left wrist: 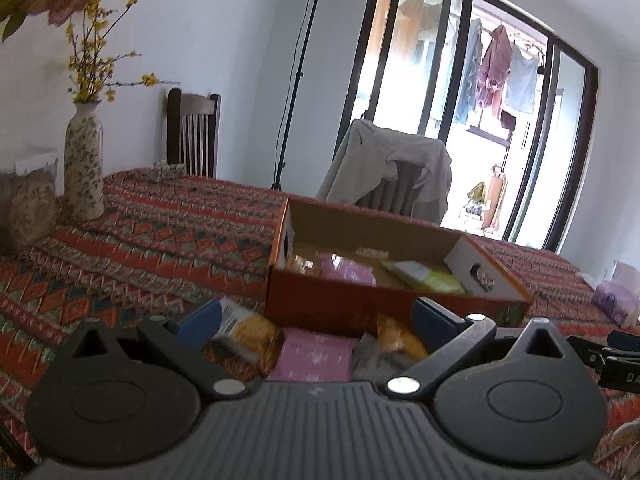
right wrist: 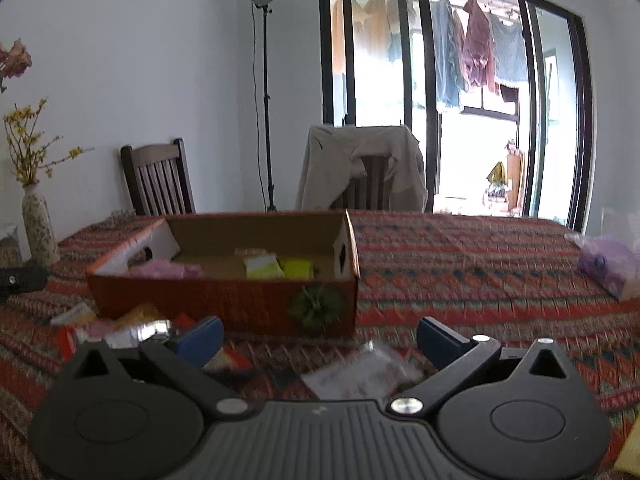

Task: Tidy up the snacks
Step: 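Withdraw both tools from the box back toward the snack pile, then grasp a white printed packet with the right tool while the left tool grasps a pink packet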

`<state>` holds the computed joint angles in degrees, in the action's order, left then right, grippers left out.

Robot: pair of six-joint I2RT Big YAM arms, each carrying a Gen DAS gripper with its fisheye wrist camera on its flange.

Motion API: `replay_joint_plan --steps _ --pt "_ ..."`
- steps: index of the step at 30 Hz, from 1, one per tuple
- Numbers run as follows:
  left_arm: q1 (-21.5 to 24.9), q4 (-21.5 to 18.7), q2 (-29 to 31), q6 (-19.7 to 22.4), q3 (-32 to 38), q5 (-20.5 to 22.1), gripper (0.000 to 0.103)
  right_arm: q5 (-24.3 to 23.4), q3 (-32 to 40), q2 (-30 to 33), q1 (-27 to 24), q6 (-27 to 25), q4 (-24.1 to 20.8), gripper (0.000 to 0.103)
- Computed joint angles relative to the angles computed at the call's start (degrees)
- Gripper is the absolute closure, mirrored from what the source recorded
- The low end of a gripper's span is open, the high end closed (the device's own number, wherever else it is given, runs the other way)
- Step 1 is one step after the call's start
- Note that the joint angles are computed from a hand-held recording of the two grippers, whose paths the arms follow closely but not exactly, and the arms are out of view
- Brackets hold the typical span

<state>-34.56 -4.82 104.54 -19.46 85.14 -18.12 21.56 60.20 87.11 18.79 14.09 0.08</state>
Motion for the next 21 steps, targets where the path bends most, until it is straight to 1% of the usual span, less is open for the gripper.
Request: replay_joint_plan --steps 3,7,13,17,19,21 --pt "-0.1 1.2 -0.8 0.2 -2.7 -0.1 0.0 0.1 -1.5 -0.2 0.1 0.2 -0.9 0.0" --pt "-0.2 2.1 -0.8 0.6 -4.6 -0.2 0.0 0.1 -3.4 -0.5 -0.1 0.8 -1.8 0.0" --pt "-0.1 3.1 0.6 1.1 -4.8 -0.4 0.0 -0.3 -4.6 -0.6 -1.1 1.6 -3.1 0.0" --pt "0.1 2.7 1.7 0.8 -4.3 -0.4 0.0 -0.2 -4.6 -0.5 -2.0 0.8 -4.1 0.0" --pt "0.3 4.0 1.6 0.9 -4.9 0.0 0.0 -0.7 -4.1 -0.3 -2.7 0.2 -4.9 0.0" --pt "0.3 3.4 1.8 0.9 -4.5 0.4 0.0 -1.4 -3.3 0.2 -3.5 -0.4 -5.9 0.0"
